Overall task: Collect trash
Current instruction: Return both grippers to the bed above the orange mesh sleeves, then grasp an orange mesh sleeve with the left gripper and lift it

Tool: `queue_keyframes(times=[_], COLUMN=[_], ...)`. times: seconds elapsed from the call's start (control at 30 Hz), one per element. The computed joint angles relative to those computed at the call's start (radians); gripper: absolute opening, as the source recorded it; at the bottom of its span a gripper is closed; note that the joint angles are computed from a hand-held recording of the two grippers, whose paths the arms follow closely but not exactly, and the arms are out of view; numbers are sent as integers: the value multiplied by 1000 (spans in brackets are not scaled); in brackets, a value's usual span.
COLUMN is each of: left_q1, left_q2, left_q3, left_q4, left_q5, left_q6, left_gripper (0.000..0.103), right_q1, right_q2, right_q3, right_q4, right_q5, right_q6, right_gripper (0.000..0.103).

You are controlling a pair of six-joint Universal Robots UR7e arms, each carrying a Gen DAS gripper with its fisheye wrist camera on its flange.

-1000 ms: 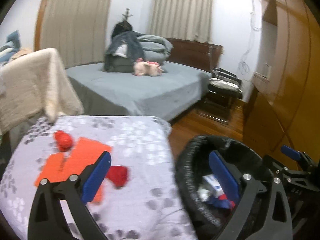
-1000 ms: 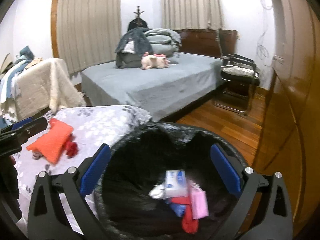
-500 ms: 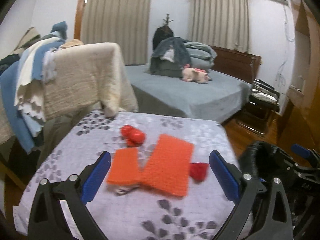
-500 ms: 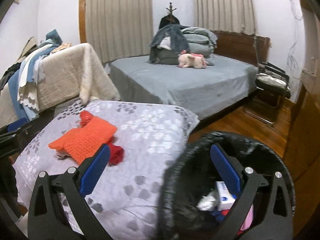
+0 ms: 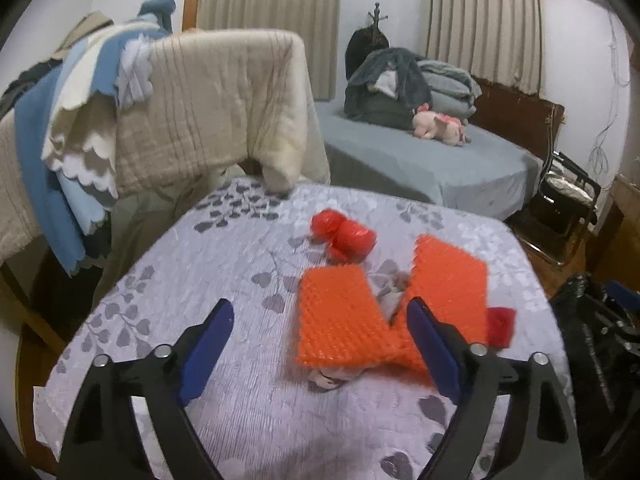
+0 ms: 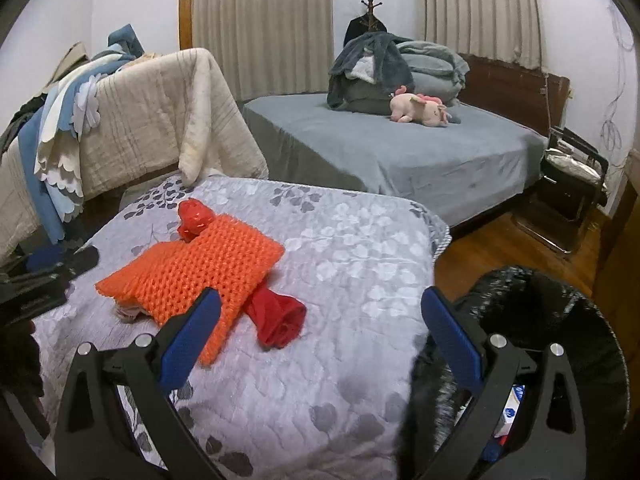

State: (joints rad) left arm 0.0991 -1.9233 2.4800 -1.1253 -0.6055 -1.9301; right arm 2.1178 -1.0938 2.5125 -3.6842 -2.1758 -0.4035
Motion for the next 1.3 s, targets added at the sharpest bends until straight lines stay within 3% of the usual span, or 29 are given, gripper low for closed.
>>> queue_keyframes(times=[0.33,0.6,0.67,0.8,0.93,1.13,1.3], left_q1=[199,298,314,327,303,247,178], left_q2=[-4,23,28,40,28,-39,-106], left_q3=[71,112,122,136,136,122,97], left_q4=[-345,-631,-710,-825,-825,-726,-533], left_q5=[68,66,57,42,48,75,80], left_q6=[316,532,591,676,671,610,482], left_gripper=[79,79,73,47,29,15,12], right_q1=[-7,-21,-23,-24,-23,-12,3], right_q2=[102,150,159,164,167,170,171], right_q3=[-56,-83,-87,-91,-93,-98,-96], right_q4=[-19,-19,-20,-16,-16,-11,0], right_q5=[4,10,11,12,13,21,32], right_q6=[-34,-44,-46,-43,-42,-32,-15], right_gripper=[98,98,98,98,98,98,98])
